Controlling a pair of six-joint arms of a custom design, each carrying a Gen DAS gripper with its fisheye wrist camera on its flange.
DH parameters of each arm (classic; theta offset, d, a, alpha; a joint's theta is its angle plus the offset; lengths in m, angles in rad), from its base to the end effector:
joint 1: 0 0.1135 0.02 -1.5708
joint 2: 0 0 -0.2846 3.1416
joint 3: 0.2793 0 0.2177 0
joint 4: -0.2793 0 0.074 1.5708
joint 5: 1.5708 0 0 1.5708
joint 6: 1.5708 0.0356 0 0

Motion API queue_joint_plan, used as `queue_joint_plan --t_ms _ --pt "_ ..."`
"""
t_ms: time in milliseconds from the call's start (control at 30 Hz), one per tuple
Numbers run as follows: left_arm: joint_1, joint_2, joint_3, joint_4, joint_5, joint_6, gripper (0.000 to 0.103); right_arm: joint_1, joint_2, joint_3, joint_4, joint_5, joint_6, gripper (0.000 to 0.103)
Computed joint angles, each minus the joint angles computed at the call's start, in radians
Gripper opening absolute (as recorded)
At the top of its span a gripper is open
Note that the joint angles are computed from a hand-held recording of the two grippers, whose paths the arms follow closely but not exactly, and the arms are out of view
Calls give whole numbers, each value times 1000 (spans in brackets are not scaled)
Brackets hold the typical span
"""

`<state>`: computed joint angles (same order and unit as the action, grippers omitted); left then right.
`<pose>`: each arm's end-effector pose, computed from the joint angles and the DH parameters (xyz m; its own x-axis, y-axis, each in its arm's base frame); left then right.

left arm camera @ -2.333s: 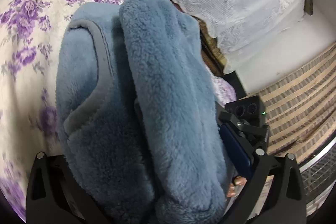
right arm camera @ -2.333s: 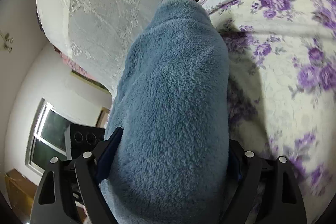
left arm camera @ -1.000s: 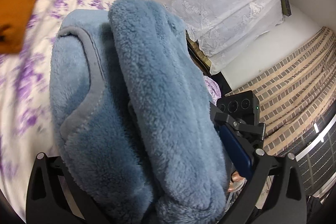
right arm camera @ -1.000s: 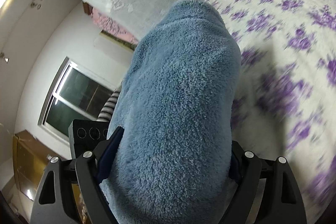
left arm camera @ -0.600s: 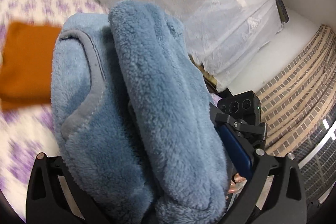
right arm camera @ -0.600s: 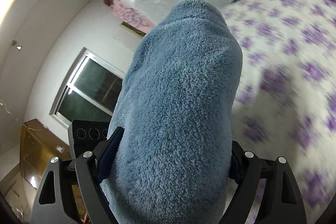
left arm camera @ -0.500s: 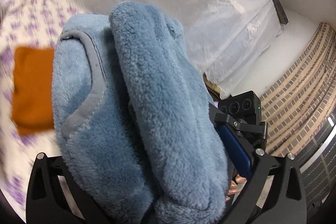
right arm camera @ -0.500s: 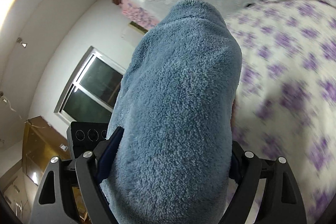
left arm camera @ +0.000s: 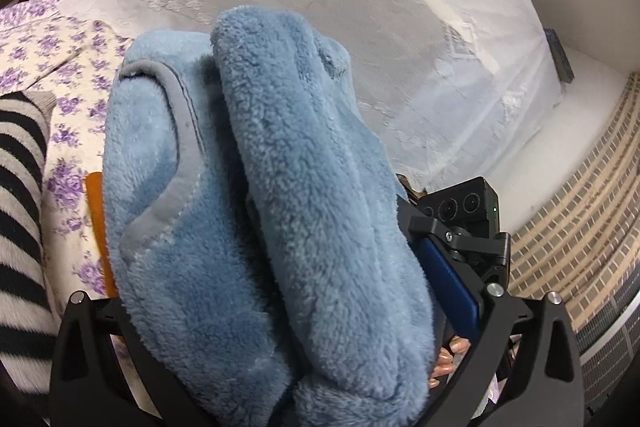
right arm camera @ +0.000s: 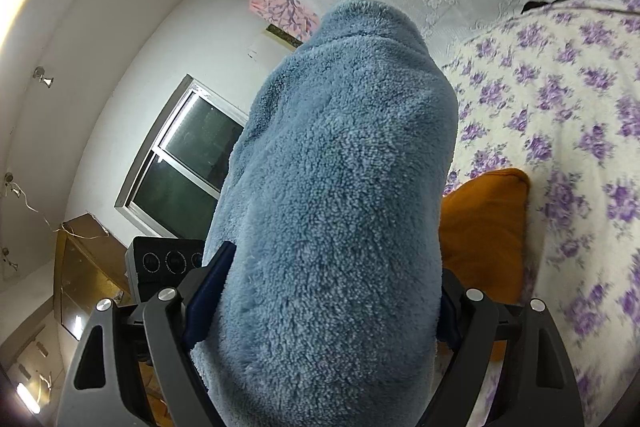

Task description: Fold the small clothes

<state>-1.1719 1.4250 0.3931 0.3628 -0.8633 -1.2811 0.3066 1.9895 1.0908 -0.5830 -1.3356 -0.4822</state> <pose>0.1080 -0.1865 0.1860 -0.4209 -0.6051 -0.6758 -0.1259 0.7768 -0.6170 0.2949 0.1297 0.1652 -0.7704 -0.3573 -0.5280 -0.5758 0.0343 0.8169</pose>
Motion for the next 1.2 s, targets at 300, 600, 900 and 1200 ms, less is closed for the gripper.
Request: queue_joint_plan --t_ms 300,600,900,1200 --pt "174 95 -162 277 158 24 98 82 159 24 309 29 273 86" --pt "228 218 -64 101 160 -43 99 97 331 120 337 40 326 85" --pt "252 388 -46 107 142 -101 99 112 406 160 347 74 315 84" --pt "270 478 57 -66 120 -139 99 116 456 173 390 121 301 73"
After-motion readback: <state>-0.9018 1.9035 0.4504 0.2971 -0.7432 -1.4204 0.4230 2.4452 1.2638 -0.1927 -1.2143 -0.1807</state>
